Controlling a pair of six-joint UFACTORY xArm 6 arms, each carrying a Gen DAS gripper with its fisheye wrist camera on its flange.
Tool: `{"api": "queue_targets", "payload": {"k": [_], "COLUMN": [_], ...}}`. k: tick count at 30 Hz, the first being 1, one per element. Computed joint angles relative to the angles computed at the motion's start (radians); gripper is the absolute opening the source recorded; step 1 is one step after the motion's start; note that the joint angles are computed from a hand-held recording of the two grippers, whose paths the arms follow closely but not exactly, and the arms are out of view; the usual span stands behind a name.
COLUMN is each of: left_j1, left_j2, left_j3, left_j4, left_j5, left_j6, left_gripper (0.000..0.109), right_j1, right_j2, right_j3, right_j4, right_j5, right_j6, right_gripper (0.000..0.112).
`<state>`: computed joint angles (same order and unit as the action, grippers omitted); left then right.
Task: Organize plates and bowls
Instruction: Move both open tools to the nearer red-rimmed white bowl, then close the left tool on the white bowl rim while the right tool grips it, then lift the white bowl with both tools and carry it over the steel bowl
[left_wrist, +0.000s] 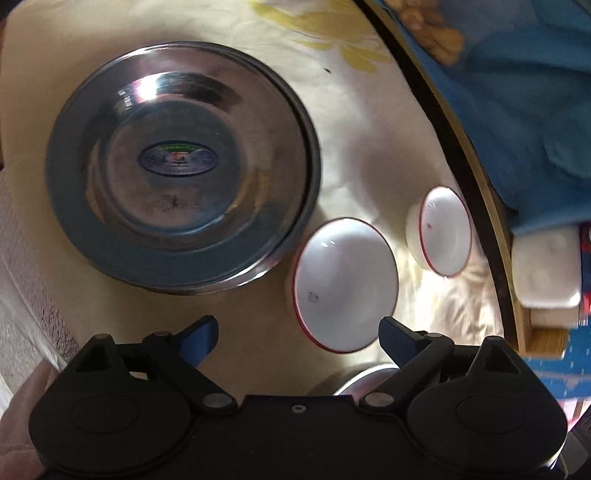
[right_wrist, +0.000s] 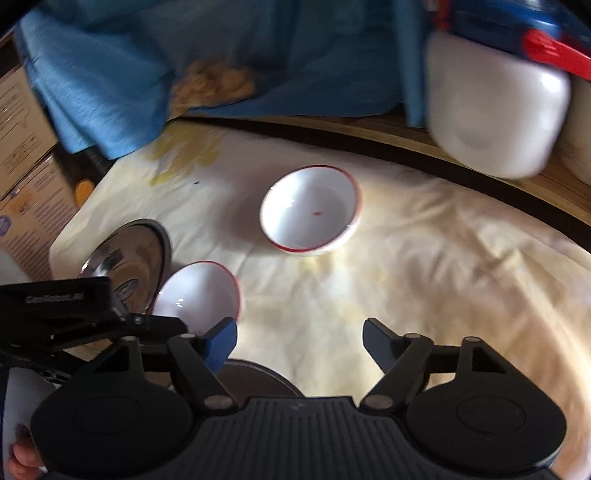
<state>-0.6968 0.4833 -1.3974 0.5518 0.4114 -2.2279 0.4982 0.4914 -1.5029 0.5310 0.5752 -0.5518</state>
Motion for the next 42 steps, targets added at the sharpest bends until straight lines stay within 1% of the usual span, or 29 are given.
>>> {"api": "queue_targets", "payload": {"k": [3,7,9,10,12,16,17,18,19,20,21,23,27,31,34,35,36,39,42], "left_j1": [0.001,-0.001,-0.004,-0.005,-0.009,-0.012,-0.012,-0.009,-0.008,-0.007,-0.006,-0.002,0.005,0.000,0.003,0.003,0.002,-0.002,-0.004], "left_j2": [-0.006,-0.009,-0.010,-0.009,-0.007,0.003,0.005,0.011,0.012,0.015,0.015,0.013,0.010,0.010,0.004,0.004,0.003,0.004,0.003], "left_j3": [0.015,0.025,0.023,0.021,0.011,-0.004,-0.007,-0.014,-0.014,-0.017,-0.016,-0.006,0.012,0.009,0.022,0.023,0.024,0.017,0.011], "left_j4": [0.022,0.052,0.069,0.072,0.063,0.047,0.044,0.039,0.034,0.030,0.031,0.068,0.151,0.147,0.178,0.182,0.184,0.173,0.202], "left_j5": [-0.003,-0.007,0.003,0.007,0.024,0.042,0.042,0.039,0.035,0.031,0.025,0.001,-0.050,-0.038,-0.057,-0.056,-0.055,-0.041,-0.037], "left_j6": [-0.054,-0.121,-0.142,-0.147,-0.144,-0.126,-0.116,-0.103,-0.091,-0.080,-0.075,-0.102,-0.178,-0.168,-0.210,-0.214,-0.211,-0.183,-0.201], "left_gripper": [0.089,0.084,0.081,0.079,0.072,0.064,0.059,0.054,0.052,0.048,0.044,0.039,0.022,0.017,0.016,0.016,0.016,0.016,0.016], "right_j1": [0.002,0.008,0.009,0.009,0.012,0.015,0.015,0.016,0.017,0.018,0.017,0.012,0.012,0.016,0.021,0.022,0.025,0.029,0.026], "right_j2": [0.037,0.078,0.092,0.099,0.109,0.121,0.124,0.125,0.125,0.125,0.126,0.129,0.127,0.122,0.115,0.112,0.110,0.100,0.088], "right_j3": [-0.058,-0.114,-0.135,-0.145,-0.157,-0.168,-0.170,-0.170,-0.169,-0.168,-0.168,-0.171,-0.162,-0.151,-0.139,-0.135,-0.130,-0.114,-0.097], "right_j4": [0.013,0.001,0.010,0.013,0.011,0.014,0.018,0.020,0.019,0.019,0.027,0.050,0.084,0.087,0.092,0.101,0.101,0.101,0.138], "right_j5": [0.055,0.095,0.114,0.122,0.129,0.140,0.144,0.145,0.144,0.143,0.145,0.156,0.155,0.145,0.133,0.130,0.125,0.110,0.100], "right_j6": [-0.035,-0.042,-0.047,-0.048,-0.046,-0.041,-0.042,-0.044,-0.043,-0.042,-0.043,-0.041,-0.043,-0.032,-0.041,-0.051,-0.056,-0.065,-0.087], "right_gripper": [0.073,0.066,0.060,0.059,0.058,0.053,0.052,0.048,0.045,0.039,0.036,0.033,0.025,0.022,0.018,0.013,0.011,0.011,0.011]}}
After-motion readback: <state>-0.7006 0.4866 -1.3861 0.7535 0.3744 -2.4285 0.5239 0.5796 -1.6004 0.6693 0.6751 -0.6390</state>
